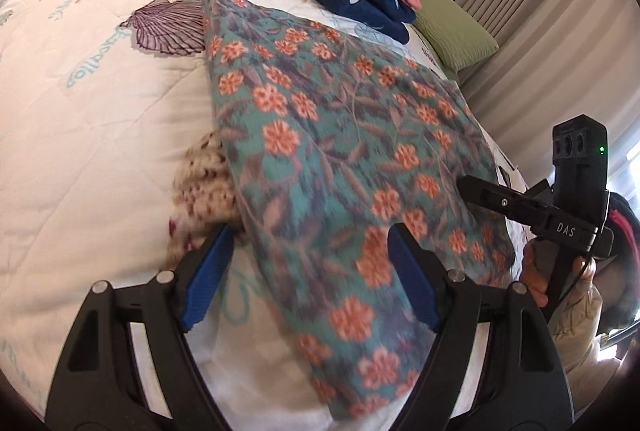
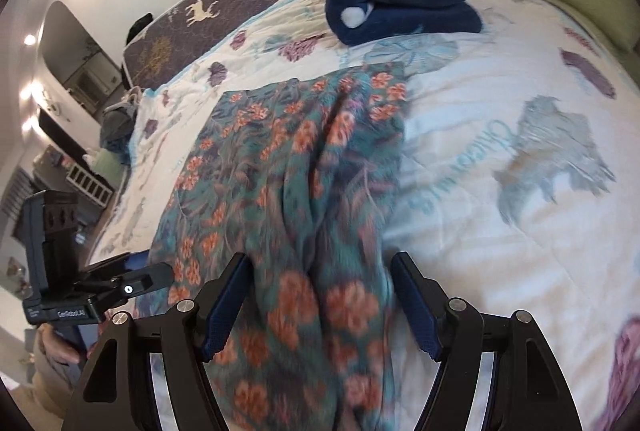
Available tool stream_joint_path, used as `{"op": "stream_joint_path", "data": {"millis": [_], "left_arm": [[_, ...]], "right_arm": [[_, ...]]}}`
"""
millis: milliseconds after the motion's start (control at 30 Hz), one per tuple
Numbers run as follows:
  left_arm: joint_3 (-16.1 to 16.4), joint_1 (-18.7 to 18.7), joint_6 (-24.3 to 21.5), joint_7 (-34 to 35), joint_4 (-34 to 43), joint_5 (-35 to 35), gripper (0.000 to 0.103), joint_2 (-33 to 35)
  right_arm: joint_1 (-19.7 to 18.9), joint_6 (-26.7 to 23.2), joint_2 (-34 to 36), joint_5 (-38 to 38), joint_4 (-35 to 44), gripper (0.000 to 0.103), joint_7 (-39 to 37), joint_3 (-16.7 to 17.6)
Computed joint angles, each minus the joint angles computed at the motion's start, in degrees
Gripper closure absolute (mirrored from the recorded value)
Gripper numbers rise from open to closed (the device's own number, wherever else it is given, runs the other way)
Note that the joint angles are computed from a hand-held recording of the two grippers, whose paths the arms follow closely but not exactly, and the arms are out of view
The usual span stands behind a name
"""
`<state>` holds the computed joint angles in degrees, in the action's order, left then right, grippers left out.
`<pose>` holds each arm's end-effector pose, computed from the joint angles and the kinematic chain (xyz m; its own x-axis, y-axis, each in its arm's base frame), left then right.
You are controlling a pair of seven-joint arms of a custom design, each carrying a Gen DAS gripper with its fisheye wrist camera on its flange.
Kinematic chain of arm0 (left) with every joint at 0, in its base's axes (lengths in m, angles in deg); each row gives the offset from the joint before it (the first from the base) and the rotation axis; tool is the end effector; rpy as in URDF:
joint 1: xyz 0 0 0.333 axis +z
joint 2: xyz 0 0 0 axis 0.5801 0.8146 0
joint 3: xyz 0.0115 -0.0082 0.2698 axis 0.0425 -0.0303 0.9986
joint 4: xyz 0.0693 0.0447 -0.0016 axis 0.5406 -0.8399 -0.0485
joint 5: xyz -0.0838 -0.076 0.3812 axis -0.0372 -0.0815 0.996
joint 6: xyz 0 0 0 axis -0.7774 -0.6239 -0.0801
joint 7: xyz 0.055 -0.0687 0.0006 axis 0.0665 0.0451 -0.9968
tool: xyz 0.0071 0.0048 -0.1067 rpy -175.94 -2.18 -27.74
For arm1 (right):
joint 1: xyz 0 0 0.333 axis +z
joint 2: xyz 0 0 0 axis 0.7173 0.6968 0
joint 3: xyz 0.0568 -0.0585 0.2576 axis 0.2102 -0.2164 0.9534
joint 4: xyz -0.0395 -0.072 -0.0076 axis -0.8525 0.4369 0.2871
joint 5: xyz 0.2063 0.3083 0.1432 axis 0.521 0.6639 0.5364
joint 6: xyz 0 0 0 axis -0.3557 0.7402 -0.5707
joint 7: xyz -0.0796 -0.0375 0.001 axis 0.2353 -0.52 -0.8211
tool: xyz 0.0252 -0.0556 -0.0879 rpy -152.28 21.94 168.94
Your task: Fold small clothes
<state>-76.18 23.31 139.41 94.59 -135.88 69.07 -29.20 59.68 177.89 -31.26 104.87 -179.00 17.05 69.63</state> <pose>0.4563 -0.1735 0.5633 0.0101 -0.9284 0.3714 -0.8383 -0.2103 -0.5030 0.5270 0.1227 0.5508 0.4678 -0.7715 -0.4312 -0.8044 -0.1696 -0.5694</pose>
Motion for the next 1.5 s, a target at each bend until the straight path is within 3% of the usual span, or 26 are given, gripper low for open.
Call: {"op": "stream_joint_path", "data": {"millis": [167,367,600,667,700,733,767,800,933,1233,1500], "left_arm": [[2.1,-0.8,0.9,3.8,2.3,-3.6,0.023,3.1],[2.1,1.3,0.8,6.7,8.9,-3.9,0.023,9.6],[3.2,3.0,1.6,13.4,15.6,-13.7,0.023,16.9],[2.8,3.9,2.2,13.7,17.0,-15.0,0.028,18.4],[2.4,4.4,2.1,12.7,17.7,-14.1,0.035,19.0],[2.0,4.8,2.1,12.2,18.0,-13.1,0.052,19.3],[1.6,5.2,1.9,11.4,18.4,-11.6,0.065,19.6],[1.3,5.6,1.7,10.3,18.5,-10.0,0.085,19.5],[1.2,5.2,5.5,12.0,14.9,-13.1,0.091,15.4],[0.1,2.3,11.0,9.1,10.9,-4.4,0.092,4.2],[-2.1,0.9,9.4,8.3,17.1,3.9,0.092,2.0]], "right_arm": [[-0.1,-2.9,5.5,3.9,5.9,0.029,-2.8,-0.2],[-2.1,-6.9,14.1,5.5,16.5,0.029,-3.1,1.8],[-5.7,-11.8,24.6,7.4,29.4,0.028,-1.1,5.0],[-6.2,-12.3,26.7,6.9,32.2,0.031,0.4,5.8],[-6.3,-12.1,27.9,6.2,33.5,0.041,1.5,6.2],[-6.2,-11.6,28.7,5.0,34.5,0.05,2.7,6.5],[-5.9,-10.8,29.4,3.0,35.4,0.077,4.2,6.7],[-6.2,-11.5,30.1,2.9,36.3,0.084,4.8,7.1],[-6.8,-5.4,23.9,5.8,28.8,0.088,1.3,8.1],[-2.1,4.9,5.3,10.9,13.5,0.088,-8.8,4.3],[2.8,11.8,-7.8,14.2,5.6,0.089,-12.9,-0.9]]}}
